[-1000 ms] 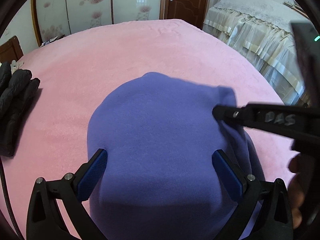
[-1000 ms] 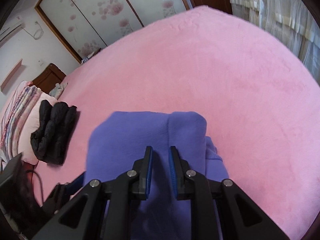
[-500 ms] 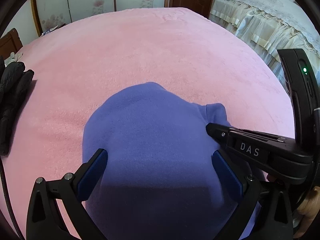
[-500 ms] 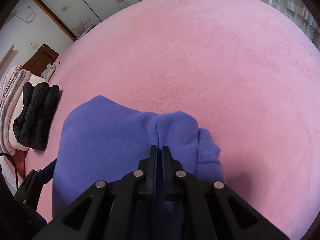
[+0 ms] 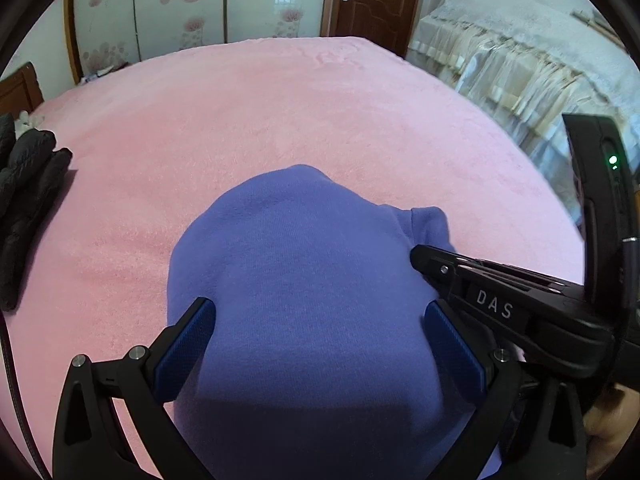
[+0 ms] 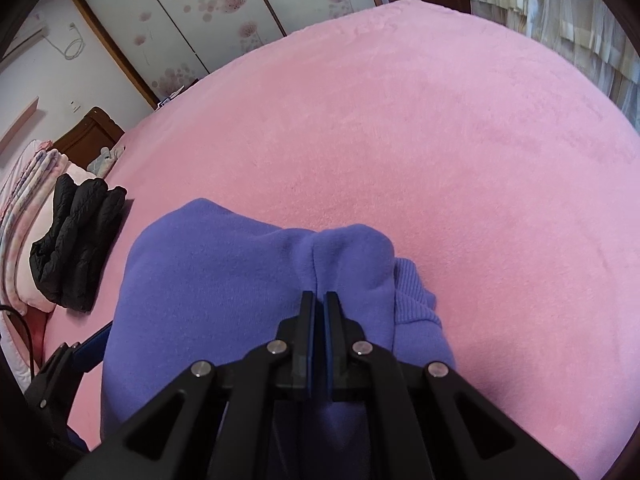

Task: Fold large clothes
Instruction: 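Grasp the narrow folded hoodie bundle with both tools, then lift the folded hoodie bundle off the bed with both tools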

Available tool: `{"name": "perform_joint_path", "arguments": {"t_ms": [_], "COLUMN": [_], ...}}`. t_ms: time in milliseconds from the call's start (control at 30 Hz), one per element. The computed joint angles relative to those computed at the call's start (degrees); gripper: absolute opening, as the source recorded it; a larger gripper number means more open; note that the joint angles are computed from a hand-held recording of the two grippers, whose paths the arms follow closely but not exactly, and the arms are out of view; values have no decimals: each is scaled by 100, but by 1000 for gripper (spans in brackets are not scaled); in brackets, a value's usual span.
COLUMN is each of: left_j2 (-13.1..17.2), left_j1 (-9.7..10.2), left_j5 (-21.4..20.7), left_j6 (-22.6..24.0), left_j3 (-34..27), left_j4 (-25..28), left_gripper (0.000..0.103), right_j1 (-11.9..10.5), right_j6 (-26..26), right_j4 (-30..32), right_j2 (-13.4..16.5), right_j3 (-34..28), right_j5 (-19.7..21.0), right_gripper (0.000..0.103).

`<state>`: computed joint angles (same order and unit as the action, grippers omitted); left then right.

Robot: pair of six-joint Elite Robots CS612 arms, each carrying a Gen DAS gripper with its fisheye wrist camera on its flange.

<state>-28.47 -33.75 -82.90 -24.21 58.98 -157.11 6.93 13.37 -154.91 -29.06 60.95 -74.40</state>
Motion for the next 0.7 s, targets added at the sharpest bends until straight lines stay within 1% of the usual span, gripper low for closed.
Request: {"name": "perform_joint_path", "arguments": {"t_ms": [67, 133, 233, 333, 400, 467, 600, 633, 667, 700], "left_j2": [-85, -170, -286, -394, -474, -528, -629, -660, -670, -686], "left_j1": [74, 140, 232, 294, 331, 375, 479, 520, 547, 581], "left_j5": [-325, -593, -745, -739, -720, -792, -1210, -1402, -1544, -1725], "left_j6": [-91, -269, -644, -727, -686, -652, -561, -487, -442, -406], "left_j3": [122, 200, 273, 356, 440, 492, 601, 645, 657, 679], "left_j4": [-129, -117, 5, 180, 268, 346, 477, 504, 512, 508], "left_gripper": [102, 102, 102, 102, 102, 102, 102, 102, 102, 103], "right_j1": [-38, -61, -47, -28, -18, -26, -50, -53, -61, -75], "right_j6": [152, 311, 283, 188, 152, 168, 210, 191, 160, 96], "right_j4": [-96, -145, -226, -197, -228, -262, -317, -347, -361, -366], "right_j2": [-63, -124, -256, -368, -444, -539, -727, -768, -808, -869], "right_j3": [90, 161, 302, 411, 499, 615, 837, 889, 941, 1014], "right_j5": [136, 241, 172, 161, 144, 187, 300, 310, 321, 360], "right_gripper": [6, 6, 8, 15, 24, 29, 40, 43, 52, 65]}}
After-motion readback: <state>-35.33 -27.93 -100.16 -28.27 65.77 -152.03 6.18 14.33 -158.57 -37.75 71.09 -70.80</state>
